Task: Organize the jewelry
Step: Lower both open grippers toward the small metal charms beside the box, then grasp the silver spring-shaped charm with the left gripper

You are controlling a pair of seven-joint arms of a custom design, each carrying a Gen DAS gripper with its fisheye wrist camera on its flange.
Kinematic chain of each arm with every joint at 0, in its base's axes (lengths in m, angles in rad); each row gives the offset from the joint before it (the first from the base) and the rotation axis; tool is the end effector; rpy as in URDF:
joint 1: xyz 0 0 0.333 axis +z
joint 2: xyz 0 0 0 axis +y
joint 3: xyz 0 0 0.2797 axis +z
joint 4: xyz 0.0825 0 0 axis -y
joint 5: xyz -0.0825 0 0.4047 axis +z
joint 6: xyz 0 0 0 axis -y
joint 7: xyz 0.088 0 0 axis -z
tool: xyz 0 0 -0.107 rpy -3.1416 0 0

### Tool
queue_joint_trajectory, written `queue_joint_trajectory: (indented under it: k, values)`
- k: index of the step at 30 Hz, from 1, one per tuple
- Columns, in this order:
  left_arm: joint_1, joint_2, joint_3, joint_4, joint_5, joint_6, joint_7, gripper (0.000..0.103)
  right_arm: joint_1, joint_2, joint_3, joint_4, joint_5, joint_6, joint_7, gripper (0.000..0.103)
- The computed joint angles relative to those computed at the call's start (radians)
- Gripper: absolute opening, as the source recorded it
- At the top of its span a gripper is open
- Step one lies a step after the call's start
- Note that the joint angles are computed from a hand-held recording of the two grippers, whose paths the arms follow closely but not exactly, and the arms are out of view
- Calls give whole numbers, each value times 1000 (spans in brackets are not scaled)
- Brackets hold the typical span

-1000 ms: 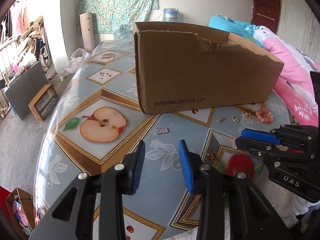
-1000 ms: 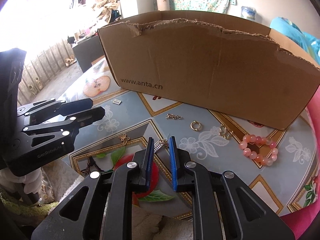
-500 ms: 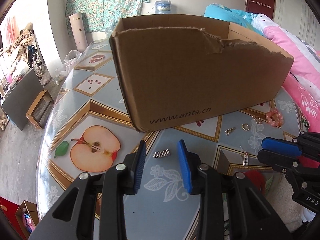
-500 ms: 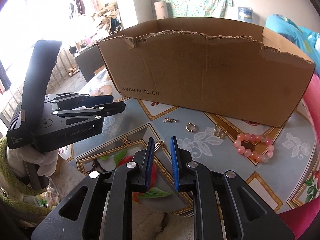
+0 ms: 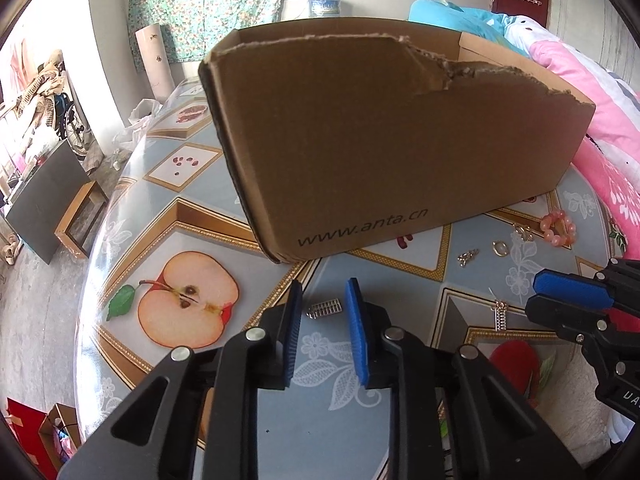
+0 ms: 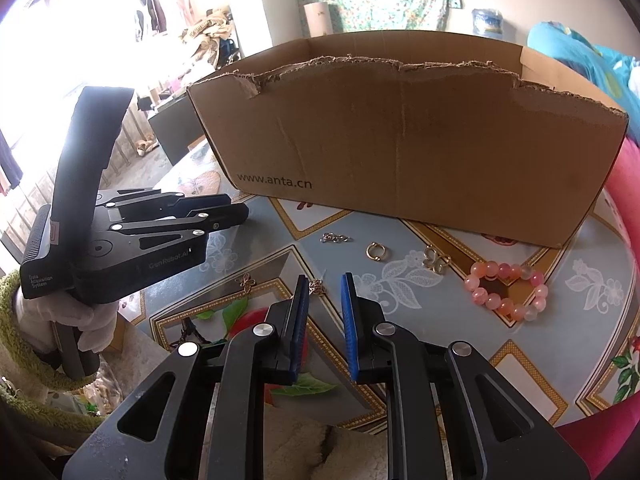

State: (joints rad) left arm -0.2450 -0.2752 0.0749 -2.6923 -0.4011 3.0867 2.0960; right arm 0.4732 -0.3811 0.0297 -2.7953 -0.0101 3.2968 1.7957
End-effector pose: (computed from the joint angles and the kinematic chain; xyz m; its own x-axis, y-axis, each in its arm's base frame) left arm 0.4626 -0.0481 0.3416 -0.2797 -0.9592 -0.0407 -0.7433 0.2432 -0.6231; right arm 0.3868 0.2134 0.3758 0.3521 -0.9231 -0.1549 -0.6431 -0.1183 -0.7566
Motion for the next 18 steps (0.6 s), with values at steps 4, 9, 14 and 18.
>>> queue_joint_trajectory:
  k: [4, 9, 14, 18]
  values:
    - [-1, -4, -4, -5, 8, 4, 1, 16, 12, 5, -13, 2, -1, 3, -4, 16]
    - [45, -10, -55, -16, 80, 12, -45, 12, -17, 13, 21, 3, 4, 13, 2, 16]
    - [81, -53, -79, -43, 124, -23, -112, 12, -22, 11, 28, 0, 3, 16, 8, 16]
    - [91, -105, -92, -85, 147, -43, -179, 12, -17, 15, 26, 1, -3, 16, 7, 16]
